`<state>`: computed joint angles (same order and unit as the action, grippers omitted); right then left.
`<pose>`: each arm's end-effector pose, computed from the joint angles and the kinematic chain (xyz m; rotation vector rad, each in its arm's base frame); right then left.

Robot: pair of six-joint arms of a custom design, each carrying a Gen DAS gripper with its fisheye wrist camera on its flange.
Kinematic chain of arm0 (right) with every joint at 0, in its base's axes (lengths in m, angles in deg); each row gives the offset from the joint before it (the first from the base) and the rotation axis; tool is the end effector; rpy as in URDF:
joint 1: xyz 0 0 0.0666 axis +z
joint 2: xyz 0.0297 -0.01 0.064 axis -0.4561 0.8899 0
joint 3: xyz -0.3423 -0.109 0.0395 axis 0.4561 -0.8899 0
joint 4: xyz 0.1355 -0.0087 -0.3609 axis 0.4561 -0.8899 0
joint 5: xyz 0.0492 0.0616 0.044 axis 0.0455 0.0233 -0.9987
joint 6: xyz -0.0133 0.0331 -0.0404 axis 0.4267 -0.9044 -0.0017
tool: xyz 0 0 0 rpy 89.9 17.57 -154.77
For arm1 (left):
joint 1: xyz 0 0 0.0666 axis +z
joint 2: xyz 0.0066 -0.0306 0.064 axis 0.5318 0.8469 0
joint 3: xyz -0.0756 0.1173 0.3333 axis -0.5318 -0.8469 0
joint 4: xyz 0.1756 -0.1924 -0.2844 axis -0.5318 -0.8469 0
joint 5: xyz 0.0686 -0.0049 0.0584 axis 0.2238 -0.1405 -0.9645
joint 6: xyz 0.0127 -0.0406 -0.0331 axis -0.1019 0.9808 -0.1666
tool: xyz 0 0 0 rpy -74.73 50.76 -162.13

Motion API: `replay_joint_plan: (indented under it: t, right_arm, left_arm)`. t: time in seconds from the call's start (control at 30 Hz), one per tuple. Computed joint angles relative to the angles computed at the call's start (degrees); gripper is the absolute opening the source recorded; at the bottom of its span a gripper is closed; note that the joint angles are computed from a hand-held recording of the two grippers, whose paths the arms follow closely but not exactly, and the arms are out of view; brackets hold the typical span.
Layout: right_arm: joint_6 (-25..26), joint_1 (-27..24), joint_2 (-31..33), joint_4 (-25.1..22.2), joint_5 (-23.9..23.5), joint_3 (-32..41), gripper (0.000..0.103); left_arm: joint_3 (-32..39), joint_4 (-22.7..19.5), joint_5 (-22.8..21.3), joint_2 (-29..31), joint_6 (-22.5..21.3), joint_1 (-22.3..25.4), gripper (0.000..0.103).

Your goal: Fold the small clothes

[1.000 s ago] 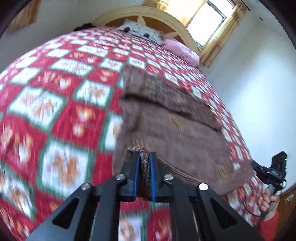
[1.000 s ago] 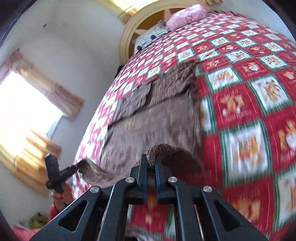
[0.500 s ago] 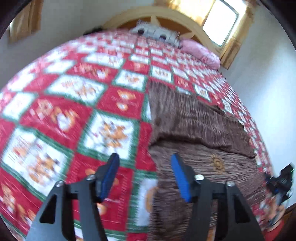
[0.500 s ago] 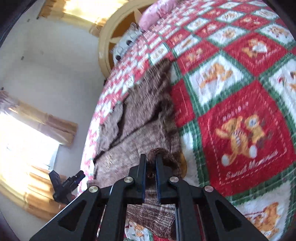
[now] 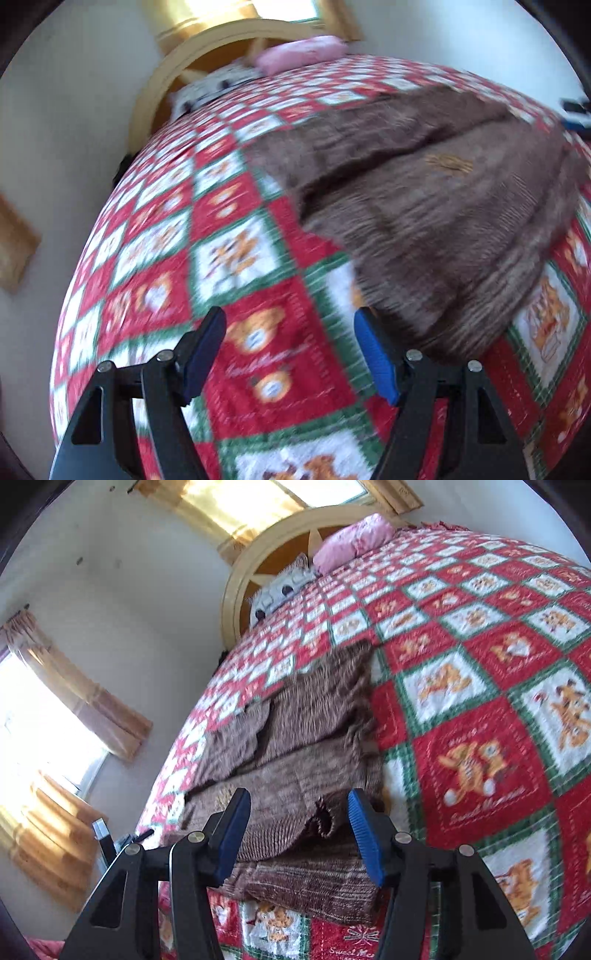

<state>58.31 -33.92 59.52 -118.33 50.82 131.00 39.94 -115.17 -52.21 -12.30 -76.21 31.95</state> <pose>0.3291 -0.0180 0.3808 0.1496 2.2845 0.8480 0.2797 -0.0005 0.3726 0.5360 2.3545 0.2353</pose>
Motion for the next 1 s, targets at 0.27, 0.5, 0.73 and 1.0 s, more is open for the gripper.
replay_joint_plan:
  t: [0.27, 0.5, 0.73, 1.0]
  right_arm:
    - [-0.77, -0.2, -0.47, -1.1, 0.89, -1.45, 0.056]
    - [-2.07, -2.05, -0.11, -1.56, -0.39, -2.04, 0.056]
    - [-1.75, -2.91, -0.52, -2.13, -1.27, -2.88, 0.056]
    - [-3.66, -1.82, -0.15, -0.97, -1.77, -2.94, 0.056]
  left_arm:
    - [3.85, -2.97, 6.2, 2.06, -10.11, -3.49, 0.074]
    - [7.07, -4.65, 6.83, 6.0, -10.87, -3.51, 0.074]
    - [6.91, -13.67, 11.29, 3.03, -17.0, -1.36, 0.075]
    - [7.61, -13.77, 11.28, 3.45, -16.65, -3.3, 0.075]
